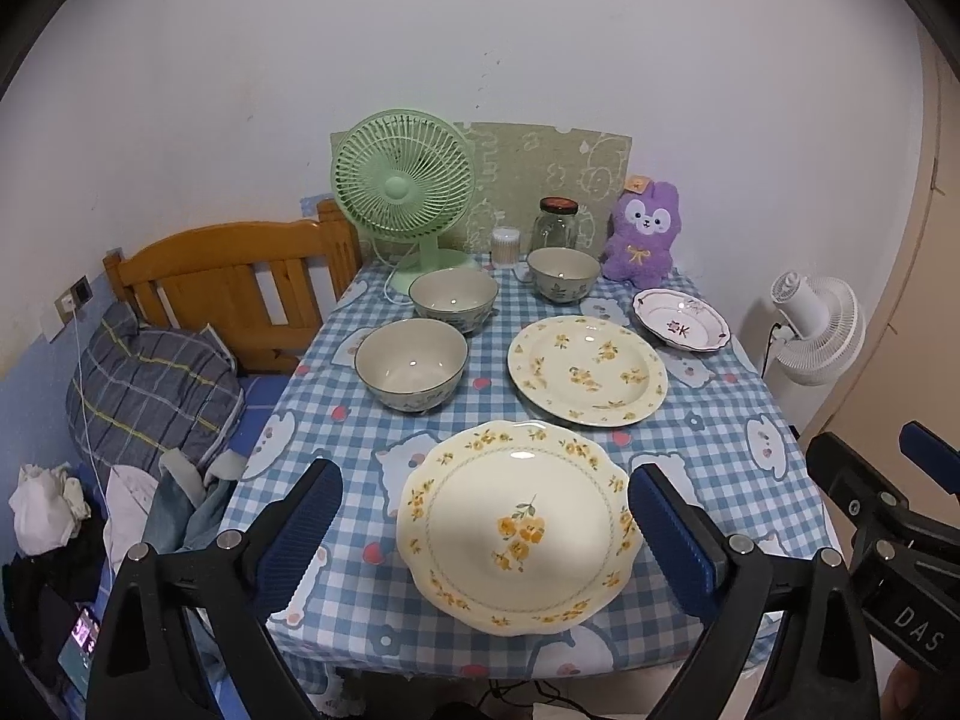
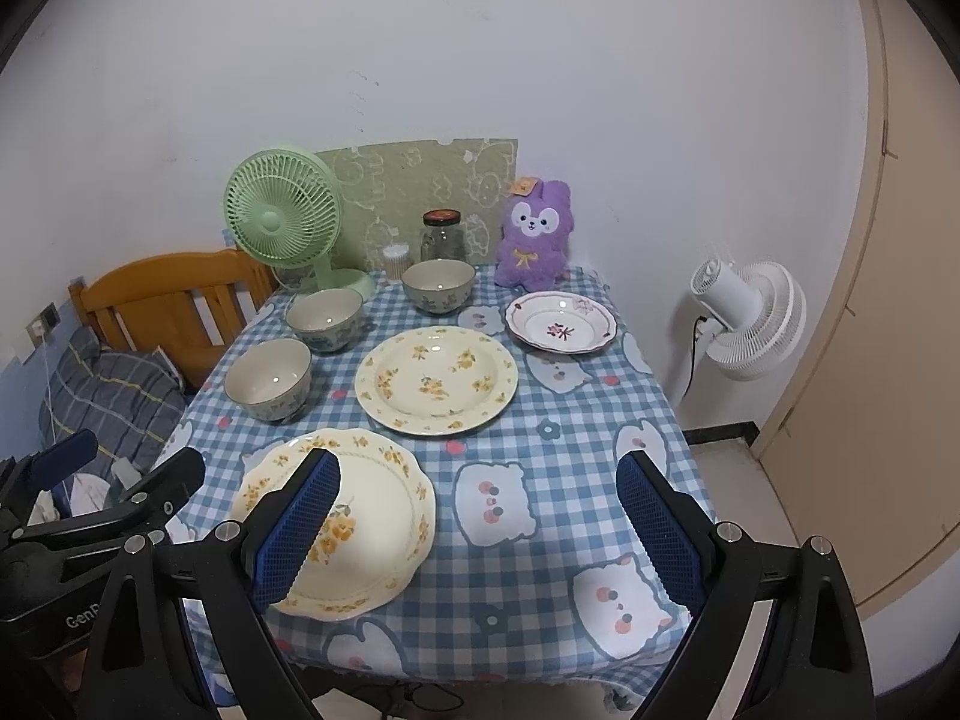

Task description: Organize plates and bowls

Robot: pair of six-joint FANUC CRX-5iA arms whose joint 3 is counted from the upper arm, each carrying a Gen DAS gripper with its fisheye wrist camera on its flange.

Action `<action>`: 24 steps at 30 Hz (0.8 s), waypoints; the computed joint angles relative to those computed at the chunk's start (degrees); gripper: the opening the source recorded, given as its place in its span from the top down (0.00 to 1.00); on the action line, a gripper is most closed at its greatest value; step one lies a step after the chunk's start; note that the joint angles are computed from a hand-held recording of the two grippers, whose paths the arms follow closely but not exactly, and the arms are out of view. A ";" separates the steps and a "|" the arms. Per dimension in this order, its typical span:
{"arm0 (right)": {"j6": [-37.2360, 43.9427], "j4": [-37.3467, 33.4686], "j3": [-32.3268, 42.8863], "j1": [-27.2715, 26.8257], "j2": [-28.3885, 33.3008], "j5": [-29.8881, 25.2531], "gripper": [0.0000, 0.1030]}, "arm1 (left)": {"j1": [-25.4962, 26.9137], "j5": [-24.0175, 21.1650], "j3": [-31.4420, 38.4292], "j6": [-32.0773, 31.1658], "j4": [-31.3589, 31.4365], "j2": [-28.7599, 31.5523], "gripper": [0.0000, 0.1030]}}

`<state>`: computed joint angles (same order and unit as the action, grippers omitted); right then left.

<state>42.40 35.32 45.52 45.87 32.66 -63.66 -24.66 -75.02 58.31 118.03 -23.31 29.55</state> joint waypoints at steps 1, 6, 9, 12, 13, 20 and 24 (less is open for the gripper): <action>0.01 -0.05 0.02 -0.04 -0.02 0.12 0.08 | 0.08 0.00 0.20 -0.06 0.13 0.10 0.06; -0.40 -0.06 -0.46 -0.14 -0.33 0.74 0.08 | -0.06 0.97 -0.24 0.16 0.24 -0.07 0.06; -1.07 0.04 -1.73 -0.17 -1.00 1.65 0.08 | -0.08 1.08 -0.17 0.16 0.05 -0.05 0.06; -1.20 -0.02 -1.99 -0.23 -1.15 1.92 0.08 | -0.45 1.29 -0.15 0.51 -0.82 0.01 0.06; -1.06 -0.13 -1.75 -0.25 -1.05 1.79 0.08 | -0.53 1.36 -0.18 0.63 -1.01 0.02 0.06; -1.21 -0.18 -1.89 -0.24 -1.11 1.95 0.08 | -0.38 1.47 -0.48 0.49 -0.98 -0.22 0.06; -1.46 -0.39 -2.41 -0.24 -1.39 2.49 0.08 | -0.38 1.64 -1.00 0.32 -1.52 -0.68 0.07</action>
<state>40.94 34.94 43.11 45.63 31.27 -61.16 -25.04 -73.38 57.31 118.34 -24.83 28.87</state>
